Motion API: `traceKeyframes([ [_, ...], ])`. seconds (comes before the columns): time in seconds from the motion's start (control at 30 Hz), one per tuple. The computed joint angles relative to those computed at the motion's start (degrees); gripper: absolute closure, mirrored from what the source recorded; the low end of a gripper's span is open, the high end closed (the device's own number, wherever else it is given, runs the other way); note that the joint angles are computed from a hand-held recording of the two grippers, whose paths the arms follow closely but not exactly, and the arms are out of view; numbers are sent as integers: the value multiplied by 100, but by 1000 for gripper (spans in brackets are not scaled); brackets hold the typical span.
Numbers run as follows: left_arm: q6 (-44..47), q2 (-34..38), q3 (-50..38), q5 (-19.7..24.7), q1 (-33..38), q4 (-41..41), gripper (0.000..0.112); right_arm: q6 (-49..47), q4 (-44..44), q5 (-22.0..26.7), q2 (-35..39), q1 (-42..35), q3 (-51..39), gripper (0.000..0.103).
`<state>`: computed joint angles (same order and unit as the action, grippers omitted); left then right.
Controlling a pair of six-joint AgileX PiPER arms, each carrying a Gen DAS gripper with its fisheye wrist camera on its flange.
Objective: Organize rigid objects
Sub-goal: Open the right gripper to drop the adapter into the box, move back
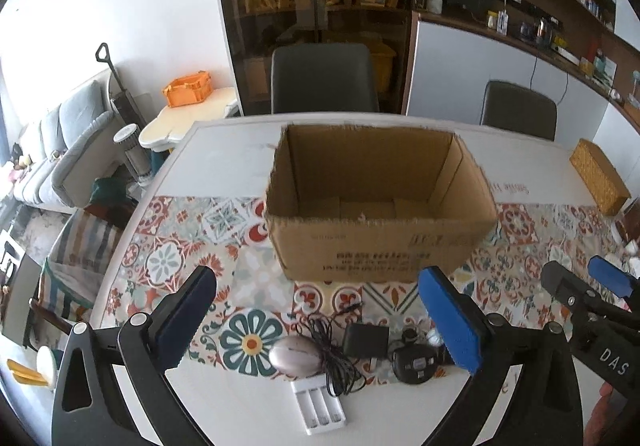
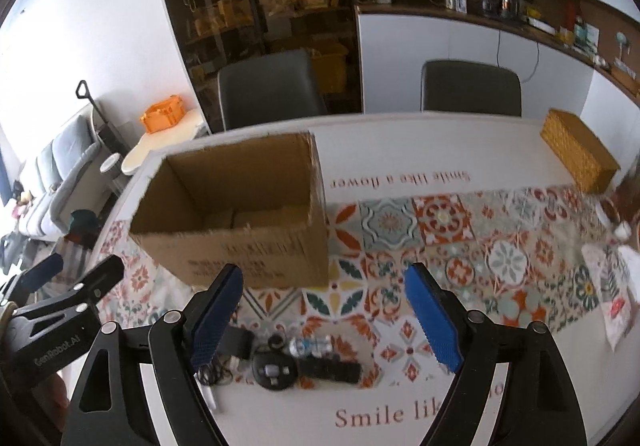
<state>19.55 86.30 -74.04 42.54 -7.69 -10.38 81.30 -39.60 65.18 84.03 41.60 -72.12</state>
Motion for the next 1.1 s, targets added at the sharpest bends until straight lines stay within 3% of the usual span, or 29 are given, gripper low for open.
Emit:
traceKeyframes([
  [0.6, -348, 34, 1129, -183, -143, 588, 9, 240, 921, -789, -5, 115, 1225, 20],
  [1.1, -1076, 369, 1564, -605, -475, 1502, 9, -295, 1889, -1905, 436, -398, 1931, 20],
])
